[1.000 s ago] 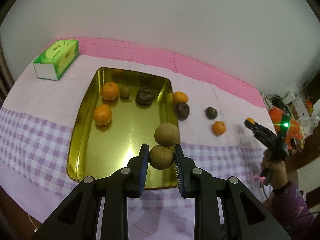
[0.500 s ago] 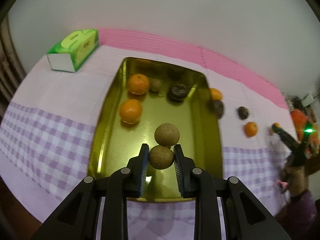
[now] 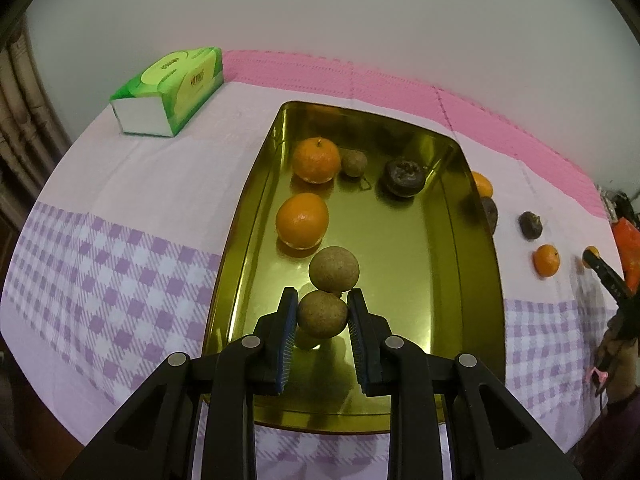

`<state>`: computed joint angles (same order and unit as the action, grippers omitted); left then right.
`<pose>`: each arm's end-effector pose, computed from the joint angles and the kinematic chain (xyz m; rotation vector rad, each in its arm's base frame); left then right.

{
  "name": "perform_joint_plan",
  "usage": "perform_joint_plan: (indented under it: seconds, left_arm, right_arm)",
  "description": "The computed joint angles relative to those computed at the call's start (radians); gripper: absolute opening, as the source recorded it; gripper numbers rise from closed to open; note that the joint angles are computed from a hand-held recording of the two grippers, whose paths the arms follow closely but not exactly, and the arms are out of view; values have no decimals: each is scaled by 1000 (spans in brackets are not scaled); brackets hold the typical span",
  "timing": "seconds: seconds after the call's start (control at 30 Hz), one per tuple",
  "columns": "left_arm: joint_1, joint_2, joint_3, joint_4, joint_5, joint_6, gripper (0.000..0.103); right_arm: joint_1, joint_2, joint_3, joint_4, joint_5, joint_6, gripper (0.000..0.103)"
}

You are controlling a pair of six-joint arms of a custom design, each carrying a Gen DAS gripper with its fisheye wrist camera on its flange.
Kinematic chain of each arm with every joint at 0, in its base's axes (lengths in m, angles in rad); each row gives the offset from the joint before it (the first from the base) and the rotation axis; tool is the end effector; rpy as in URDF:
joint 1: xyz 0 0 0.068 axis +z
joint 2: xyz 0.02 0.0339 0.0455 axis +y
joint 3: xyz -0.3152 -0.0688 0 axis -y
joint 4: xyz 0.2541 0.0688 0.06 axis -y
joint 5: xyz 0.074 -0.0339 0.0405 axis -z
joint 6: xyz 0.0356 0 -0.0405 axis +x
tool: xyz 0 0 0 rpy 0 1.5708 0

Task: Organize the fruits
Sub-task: 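Lower the two tan fruits into the tray and open the left gripper, then carry the yellow orange over the tray with the right gripper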

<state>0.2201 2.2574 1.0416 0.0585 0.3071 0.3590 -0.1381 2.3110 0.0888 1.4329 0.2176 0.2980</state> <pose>0.4003 0.0785 0.0410 0.2698 2.6386 -0.2344 0.1999 -0.0355 0.0306 0.6093 2.2629 -0.1779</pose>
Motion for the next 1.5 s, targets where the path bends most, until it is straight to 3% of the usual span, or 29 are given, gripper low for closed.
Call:
perform_joint_plan:
  seconds: [1.07,1.5]
  left_arm:
    - [-17,-4,-48,83,-88,-19,29]
    - [-45,-116,-196,234,-153,-8,46]
  right_arm:
    - [4,8,4,0,7,25,41]
    - [83,52,-40,75,57,64,41]
